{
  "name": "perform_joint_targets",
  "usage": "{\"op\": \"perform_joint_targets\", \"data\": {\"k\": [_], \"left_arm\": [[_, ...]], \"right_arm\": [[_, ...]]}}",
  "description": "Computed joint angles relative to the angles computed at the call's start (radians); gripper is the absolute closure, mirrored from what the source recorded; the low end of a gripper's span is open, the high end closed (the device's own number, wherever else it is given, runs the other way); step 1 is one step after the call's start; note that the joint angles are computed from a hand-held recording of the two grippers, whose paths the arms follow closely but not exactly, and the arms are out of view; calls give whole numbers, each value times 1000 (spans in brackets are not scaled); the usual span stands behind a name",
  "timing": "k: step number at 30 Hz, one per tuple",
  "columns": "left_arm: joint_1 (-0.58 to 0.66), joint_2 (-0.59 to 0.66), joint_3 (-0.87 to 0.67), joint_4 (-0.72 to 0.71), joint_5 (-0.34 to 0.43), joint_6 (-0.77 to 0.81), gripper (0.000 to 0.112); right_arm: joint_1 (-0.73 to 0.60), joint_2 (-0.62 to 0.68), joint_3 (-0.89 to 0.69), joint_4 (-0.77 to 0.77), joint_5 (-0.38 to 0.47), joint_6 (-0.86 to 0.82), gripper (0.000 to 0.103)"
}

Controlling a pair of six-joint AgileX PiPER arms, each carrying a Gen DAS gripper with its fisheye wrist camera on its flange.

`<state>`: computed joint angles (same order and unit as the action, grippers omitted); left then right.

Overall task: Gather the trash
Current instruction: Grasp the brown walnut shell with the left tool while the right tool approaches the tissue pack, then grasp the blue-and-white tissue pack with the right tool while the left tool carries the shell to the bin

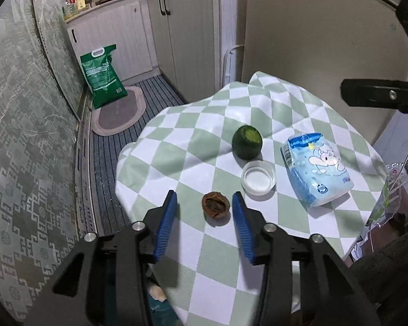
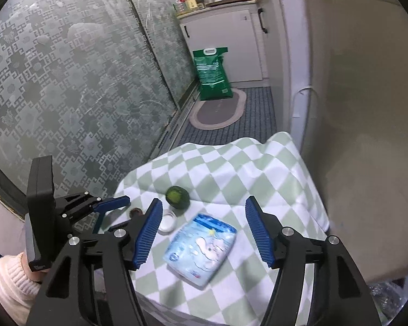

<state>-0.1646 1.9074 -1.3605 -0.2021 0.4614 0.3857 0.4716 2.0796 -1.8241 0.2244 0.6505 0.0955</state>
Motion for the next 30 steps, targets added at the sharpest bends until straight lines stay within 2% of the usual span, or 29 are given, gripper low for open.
{"op": "perform_joint_targets", "data": {"k": [4, 6, 7, 10, 13, 17, 20, 24, 30], "left_arm": [[-17, 10, -11, 38, 3, -41, 76], [-26, 16, -18, 67, 6, -70, 89], [-30, 20, -25, 81, 10, -87, 90], [-34, 24, -40, 82, 27, -101, 90], [-35, 23, -46, 79, 36, -108, 90], [-32, 16, -45, 65, 36, -106, 90], [-21, 4, -40, 29, 33, -88, 90], [-8, -15, -36, -26, 30, -56, 90], [16, -51, -17, -133, 29, 24, 90]], "right_arm": [[27, -49, 124, -73, -110, 97, 30], [55, -72, 190, -151, -168, 178, 29], [67, -78, 204, -189, -182, 215, 28], [126, -99, 270, -433, -231, 453, 22], [162, -89, 293, -545, -228, 547, 21], [183, -52, 276, -533, -197, 512, 20], [205, -23, 257, -614, -171, 565, 20], [206, 16, 223, -633, -149, 600, 20], [220, 50, 205, -733, -158, 691, 20]]}}
